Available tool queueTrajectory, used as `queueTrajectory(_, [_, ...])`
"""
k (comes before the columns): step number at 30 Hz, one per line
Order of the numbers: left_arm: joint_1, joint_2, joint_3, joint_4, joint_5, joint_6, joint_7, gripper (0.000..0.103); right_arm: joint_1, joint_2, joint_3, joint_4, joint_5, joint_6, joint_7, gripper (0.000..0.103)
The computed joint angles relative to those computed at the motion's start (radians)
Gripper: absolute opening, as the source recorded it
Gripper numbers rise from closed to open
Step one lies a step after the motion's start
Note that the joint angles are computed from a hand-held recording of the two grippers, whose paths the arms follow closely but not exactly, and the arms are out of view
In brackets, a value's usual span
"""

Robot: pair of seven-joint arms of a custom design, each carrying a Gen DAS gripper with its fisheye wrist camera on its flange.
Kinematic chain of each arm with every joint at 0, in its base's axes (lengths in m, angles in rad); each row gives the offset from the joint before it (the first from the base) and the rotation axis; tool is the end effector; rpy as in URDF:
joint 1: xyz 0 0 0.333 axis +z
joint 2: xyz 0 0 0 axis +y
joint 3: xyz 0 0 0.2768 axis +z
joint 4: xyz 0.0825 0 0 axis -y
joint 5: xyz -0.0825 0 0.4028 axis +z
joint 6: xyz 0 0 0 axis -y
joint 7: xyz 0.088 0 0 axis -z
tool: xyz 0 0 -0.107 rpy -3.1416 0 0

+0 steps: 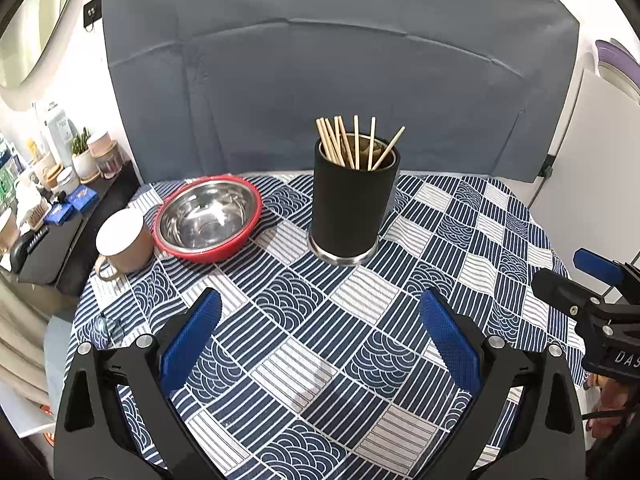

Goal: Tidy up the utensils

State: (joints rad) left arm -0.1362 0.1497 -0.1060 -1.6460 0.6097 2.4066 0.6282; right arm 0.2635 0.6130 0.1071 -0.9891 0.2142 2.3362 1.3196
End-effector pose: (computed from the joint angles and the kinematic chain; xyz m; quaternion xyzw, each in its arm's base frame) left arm 0.6499 -0.1524 0.5494 -0.7640 0.5194 -0.2346 0.3026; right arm 0.7251 0.2542 0.5635 -0.7935 0.4765 -0.1450 0.3497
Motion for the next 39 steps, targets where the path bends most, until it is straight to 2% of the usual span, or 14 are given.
queueTrajectory(9, [0.015, -0.021, -0.002, -0.035, -0.057, 0.013, -0.019, 0.097, 0.003, 0.029, -0.001, 0.046, -0.006, -0.057, -0.001, 0.091])
queueTrajectory(39, [0.018, -0.001, -0.003, -0.022, -0.122, 0.011, 0.026, 0.097, 0.013, 0.045, -0.008, 0.072, -0.028, -0.091, -0.022, 0.091])
